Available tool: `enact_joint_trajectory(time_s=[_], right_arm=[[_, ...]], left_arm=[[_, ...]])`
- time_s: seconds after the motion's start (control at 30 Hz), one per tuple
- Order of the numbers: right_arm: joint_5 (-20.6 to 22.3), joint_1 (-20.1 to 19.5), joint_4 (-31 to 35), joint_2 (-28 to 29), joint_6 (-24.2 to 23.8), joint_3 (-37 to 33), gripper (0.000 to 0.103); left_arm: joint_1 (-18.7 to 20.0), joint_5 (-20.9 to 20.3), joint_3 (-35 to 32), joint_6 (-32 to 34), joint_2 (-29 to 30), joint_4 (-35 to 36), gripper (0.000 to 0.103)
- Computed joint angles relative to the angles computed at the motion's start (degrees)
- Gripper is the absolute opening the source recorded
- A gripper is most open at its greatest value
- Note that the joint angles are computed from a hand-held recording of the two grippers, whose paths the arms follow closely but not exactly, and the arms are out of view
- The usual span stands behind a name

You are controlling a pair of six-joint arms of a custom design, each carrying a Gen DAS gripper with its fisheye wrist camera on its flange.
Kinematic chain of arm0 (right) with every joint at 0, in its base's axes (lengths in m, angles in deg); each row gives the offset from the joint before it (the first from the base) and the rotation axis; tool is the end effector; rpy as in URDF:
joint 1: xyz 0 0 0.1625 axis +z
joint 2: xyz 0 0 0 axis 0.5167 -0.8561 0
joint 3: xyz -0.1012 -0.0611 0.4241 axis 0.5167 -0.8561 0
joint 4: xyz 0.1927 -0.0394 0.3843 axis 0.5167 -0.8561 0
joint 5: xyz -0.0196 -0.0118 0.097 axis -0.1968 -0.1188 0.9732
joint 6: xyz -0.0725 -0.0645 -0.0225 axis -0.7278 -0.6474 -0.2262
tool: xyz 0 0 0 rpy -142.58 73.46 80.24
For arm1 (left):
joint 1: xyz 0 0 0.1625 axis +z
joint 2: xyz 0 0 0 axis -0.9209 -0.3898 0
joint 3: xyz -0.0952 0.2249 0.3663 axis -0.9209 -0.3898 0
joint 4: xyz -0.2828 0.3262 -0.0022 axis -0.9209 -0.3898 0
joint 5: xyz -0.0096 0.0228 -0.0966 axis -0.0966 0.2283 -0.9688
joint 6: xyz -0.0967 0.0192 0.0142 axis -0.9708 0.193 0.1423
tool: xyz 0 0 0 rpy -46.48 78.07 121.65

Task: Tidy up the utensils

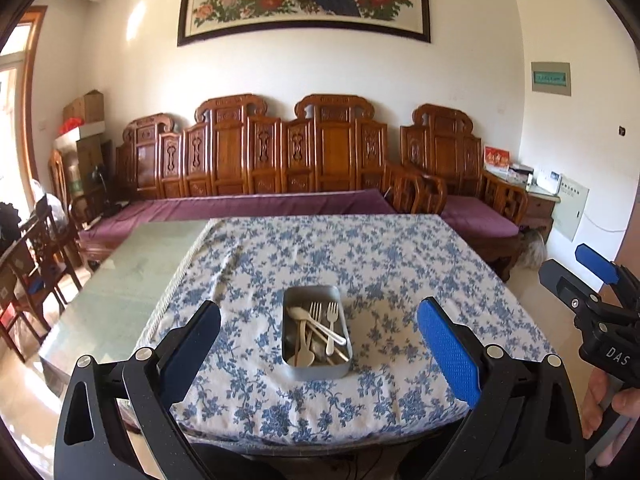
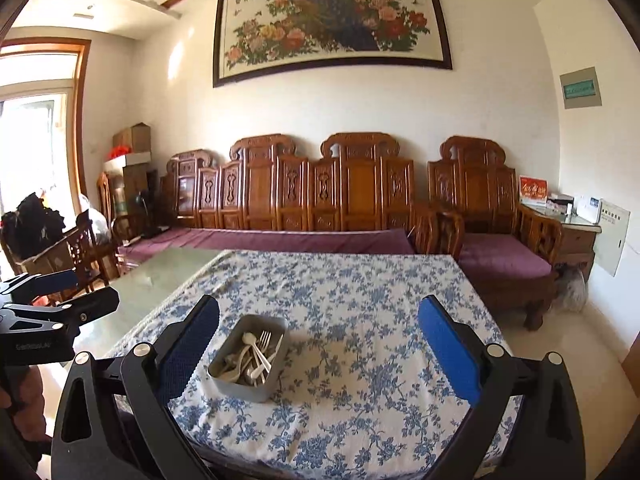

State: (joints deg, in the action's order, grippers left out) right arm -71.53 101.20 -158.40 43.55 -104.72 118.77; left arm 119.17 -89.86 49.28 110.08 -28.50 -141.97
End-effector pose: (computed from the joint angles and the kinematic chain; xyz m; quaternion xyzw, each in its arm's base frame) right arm 0.5103 -0.4923 0.1473 0.1475 -0.7412 0.5596 0.3402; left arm -0.1879 -0.5518 0.4673 0.3460 0.8164 -0.4016 0.2292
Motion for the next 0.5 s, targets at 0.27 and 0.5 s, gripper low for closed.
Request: enact_joint_trajectory(time_s=[0.27,0.5], right_arm=[[-0.34,0.59,-0.5,-0.04,-0.42,-0.55,0.1],[-0.58,0.5,-0.96,0.34,-0.51,-0.98,0.1]], left_arm=[[-0.7,0.0,0.41,-0.23,-0.36,-0.59,0.095],[-0.54,0.12,0.37,-0.3,-0.23,-0.65,0.095]])
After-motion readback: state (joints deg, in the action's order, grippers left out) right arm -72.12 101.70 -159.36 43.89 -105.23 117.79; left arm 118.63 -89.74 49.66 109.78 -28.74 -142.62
